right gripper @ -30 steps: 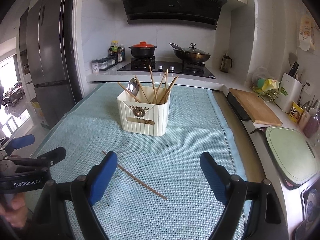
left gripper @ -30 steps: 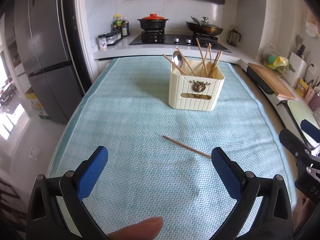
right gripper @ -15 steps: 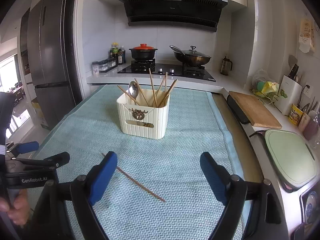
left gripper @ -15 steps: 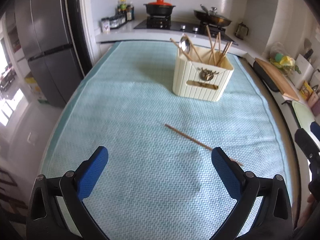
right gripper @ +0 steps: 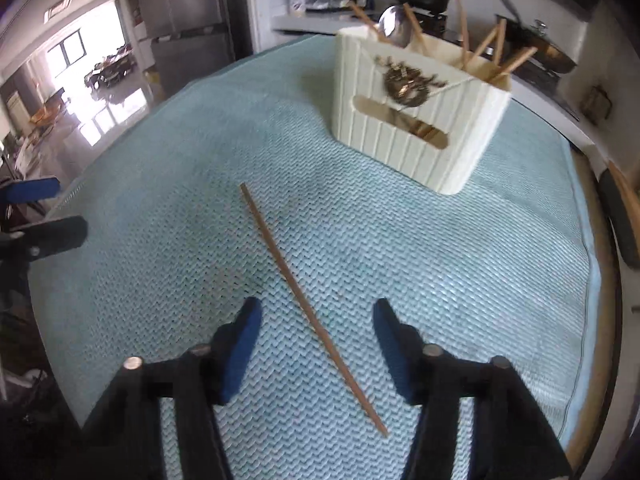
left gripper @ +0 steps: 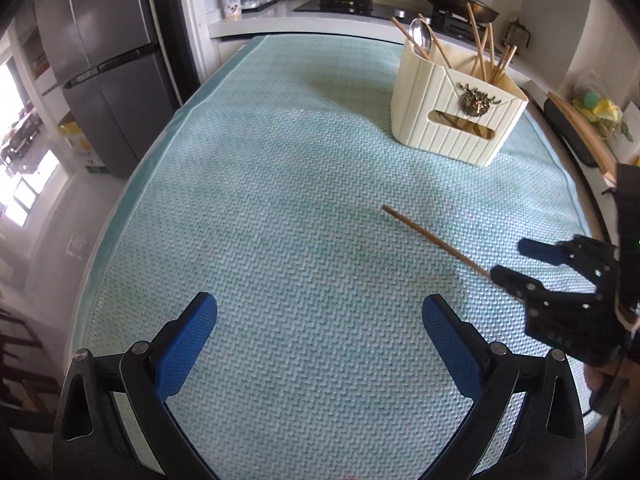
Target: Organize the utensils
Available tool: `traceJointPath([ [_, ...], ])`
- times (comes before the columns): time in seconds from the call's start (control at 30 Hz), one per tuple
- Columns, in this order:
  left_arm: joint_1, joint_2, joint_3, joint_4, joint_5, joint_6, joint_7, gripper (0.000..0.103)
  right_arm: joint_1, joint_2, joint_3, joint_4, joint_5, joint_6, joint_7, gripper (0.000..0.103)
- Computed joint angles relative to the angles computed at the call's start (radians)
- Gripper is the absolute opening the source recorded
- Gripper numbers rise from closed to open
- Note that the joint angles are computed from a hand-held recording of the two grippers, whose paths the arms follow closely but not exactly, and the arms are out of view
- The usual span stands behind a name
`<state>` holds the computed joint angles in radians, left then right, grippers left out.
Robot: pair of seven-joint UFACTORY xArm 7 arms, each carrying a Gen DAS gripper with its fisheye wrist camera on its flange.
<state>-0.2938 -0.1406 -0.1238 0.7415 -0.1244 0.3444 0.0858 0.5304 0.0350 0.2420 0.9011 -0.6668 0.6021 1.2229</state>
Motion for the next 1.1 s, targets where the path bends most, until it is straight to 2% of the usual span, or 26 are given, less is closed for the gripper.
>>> traceJointPath([
  [0.13,0.006,0.013,0.015,0.002,-0.029,0.005,0.016,0.102,-0.027,0.144,-0.014,0.109,0.181,-0.036,-0.294,0.040],
  [0.27,0.014,0.019,0.023,0.001,-0.051,0.010,0.040,0.102,-0.004,0.209,-0.035,0.200,0.275,0.029,-0.417,0.038],
  [0.33,0.010,0.020,0.030,0.002,-0.089,0.015,0.068,0.102,-0.005,0.222,-0.037,0.223,0.336,0.044,-0.470,0.023],
  [0.37,0.009,0.019,0.032,0.002,-0.108,0.018,0.082,0.102,-0.005,0.224,-0.036,0.227,0.359,0.042,-0.494,0.009],
  [0.43,0.010,0.017,0.033,0.002,-0.127,0.022,0.098,0.102,0.011,0.225,-0.049,0.237,0.362,0.056,-0.494,0.006],
  [0.5,0.012,0.012,0.034,0.000,-0.135,0.023,0.115,0.102,0.029,0.186,-0.064,0.205,0.335,0.046,-0.446,0.006],
  [0.57,0.013,0.003,0.035,-0.007,-0.145,0.016,0.125,0.102,0.035,0.113,-0.072,0.139,0.297,-0.010,-0.366,0.006],
  [0.73,0.000,-0.008,0.048,-0.012,-0.215,0.013,0.181,0.102,0.005,-0.089,-0.035,0.009,0.096,-0.068,-0.094,0.006],
  [0.83,-0.006,-0.008,0.043,-0.011,-0.229,0.008,0.196,0.102,-0.059,-0.200,0.021,-0.025,-0.097,-0.074,0.108,0.006],
  [0.97,-0.017,-0.004,0.042,-0.005,-0.257,0.015,0.218,0.102,-0.192,-0.310,0.105,-0.016,-0.352,-0.070,0.332,0.006],
  [1.07,-0.017,0.006,0.039,0.003,-0.263,0.021,0.223,0.102,-0.291,-0.280,0.139,0.073,-0.557,-0.041,0.457,0.006],
  [1.1,-0.016,0.009,0.039,0.005,-0.265,0.022,0.225,0.102,-0.314,-0.269,0.126,0.091,-0.640,-0.046,0.499,0.006],
])
